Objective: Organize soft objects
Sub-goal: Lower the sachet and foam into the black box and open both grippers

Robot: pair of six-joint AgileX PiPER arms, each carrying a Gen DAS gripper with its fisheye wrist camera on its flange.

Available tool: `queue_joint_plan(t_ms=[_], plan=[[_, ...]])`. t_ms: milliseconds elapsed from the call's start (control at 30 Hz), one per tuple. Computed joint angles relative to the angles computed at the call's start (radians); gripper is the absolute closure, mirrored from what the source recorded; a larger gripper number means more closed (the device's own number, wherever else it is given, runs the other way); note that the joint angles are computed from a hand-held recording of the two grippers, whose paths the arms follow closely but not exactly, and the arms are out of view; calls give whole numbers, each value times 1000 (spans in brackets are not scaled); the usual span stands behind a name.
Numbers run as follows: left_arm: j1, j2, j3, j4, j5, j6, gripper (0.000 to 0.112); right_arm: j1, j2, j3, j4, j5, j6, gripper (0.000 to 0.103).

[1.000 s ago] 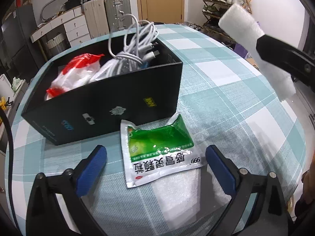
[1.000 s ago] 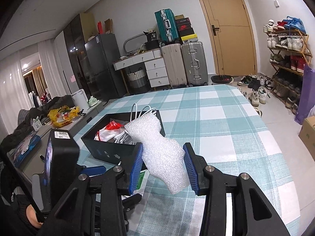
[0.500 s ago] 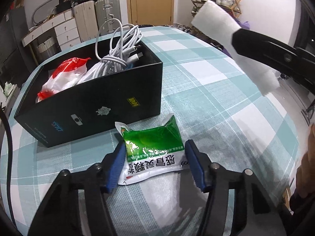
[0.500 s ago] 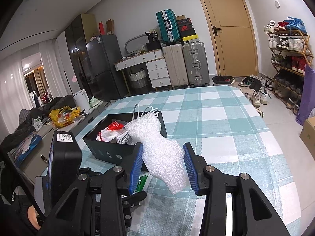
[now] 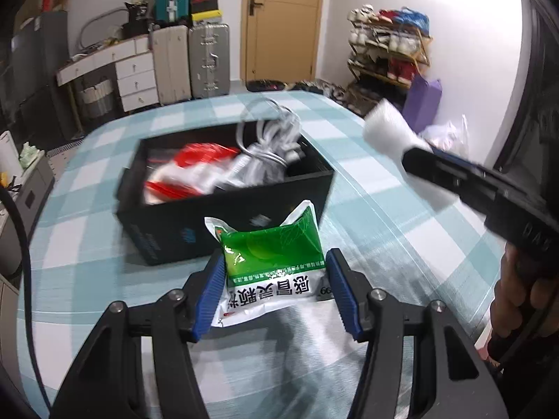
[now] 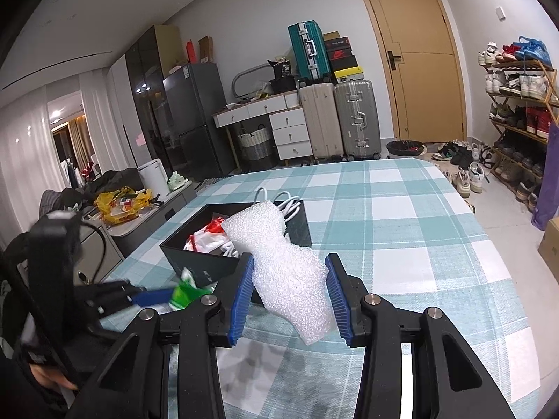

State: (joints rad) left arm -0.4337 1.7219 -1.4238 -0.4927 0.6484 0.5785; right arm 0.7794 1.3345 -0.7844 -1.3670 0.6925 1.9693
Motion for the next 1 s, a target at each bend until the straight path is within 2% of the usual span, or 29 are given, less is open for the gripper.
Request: queue_joint_plan(t_ms=[400, 567, 700, 867, 1000], plan=[[91, 31, -58, -49, -23, 32, 55, 17, 109, -109, 34, -23, -94, 61], [114, 75, -133, -36, -7, 9, 55, -1, 167, -201, 121, -23, -239, 61], [123, 143, -230, -11, 40, -37, 55, -31, 217, -272, 188, -41, -352, 61], [116, 181, -271, 15, 27, -68, 55, -69, 284, -356, 272, -64, -490, 61], [110, 243, -361, 67, 55, -132, 55, -104, 324, -401, 322, -86, -573, 61]])
